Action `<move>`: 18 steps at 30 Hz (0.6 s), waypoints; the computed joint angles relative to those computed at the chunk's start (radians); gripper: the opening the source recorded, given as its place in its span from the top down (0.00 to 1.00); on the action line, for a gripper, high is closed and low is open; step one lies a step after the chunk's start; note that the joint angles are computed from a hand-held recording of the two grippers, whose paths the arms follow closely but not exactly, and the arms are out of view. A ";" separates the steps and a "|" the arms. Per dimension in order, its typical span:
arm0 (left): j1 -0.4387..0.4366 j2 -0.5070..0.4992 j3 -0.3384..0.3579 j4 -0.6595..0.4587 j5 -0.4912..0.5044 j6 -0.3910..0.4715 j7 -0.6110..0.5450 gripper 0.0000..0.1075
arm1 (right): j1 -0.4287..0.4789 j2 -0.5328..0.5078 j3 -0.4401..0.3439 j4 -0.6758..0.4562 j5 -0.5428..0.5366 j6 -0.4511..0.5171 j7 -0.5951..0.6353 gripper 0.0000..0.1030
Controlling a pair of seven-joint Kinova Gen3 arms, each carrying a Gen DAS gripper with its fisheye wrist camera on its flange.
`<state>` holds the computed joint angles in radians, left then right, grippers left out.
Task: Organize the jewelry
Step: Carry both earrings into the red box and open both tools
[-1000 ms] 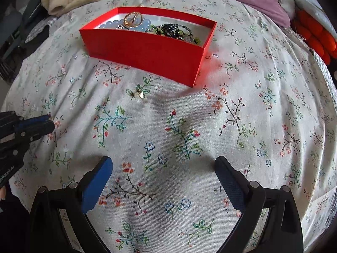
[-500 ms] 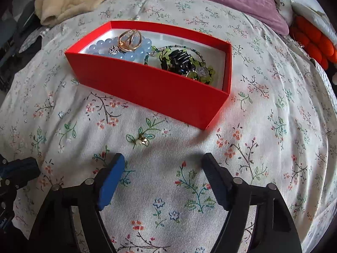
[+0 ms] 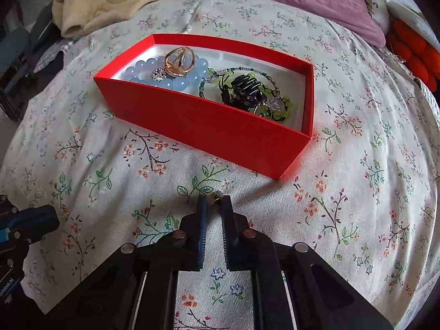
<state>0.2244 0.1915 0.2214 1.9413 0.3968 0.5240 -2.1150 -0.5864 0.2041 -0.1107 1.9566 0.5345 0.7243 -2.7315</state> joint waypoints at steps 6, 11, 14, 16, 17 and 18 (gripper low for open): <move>-0.004 0.001 -0.005 -0.003 -0.001 0.000 0.008 1.00 | 0.004 -0.024 -0.019 0.014 -0.035 0.000 0.034 0.90; -0.018 0.003 -0.006 -0.011 0.014 0.007 0.002 1.00 | 0.012 -0.063 -0.037 0.024 -0.081 0.012 0.068 0.90; -0.022 0.005 -0.008 -0.020 0.018 0.013 0.005 1.00 | 0.021 -0.092 -0.048 0.029 -0.105 0.035 0.082 0.90; -0.023 0.006 -0.009 -0.027 0.020 0.019 0.010 1.00 | 0.030 -0.109 -0.055 0.033 -0.120 0.047 0.088 0.90; -0.023 0.006 -0.010 -0.031 0.020 0.021 0.013 1.00 | 0.034 -0.117 -0.059 0.036 -0.127 0.053 0.090 0.90; -0.023 0.006 -0.010 -0.035 0.020 0.022 0.017 1.00 | 0.039 -0.129 -0.062 0.041 -0.134 0.055 0.093 0.90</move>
<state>0.2015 0.1974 0.2109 1.9066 0.4172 0.5457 -2.0981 -0.5474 0.0750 -0.1729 1.9976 0.4006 0.7794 -2.6388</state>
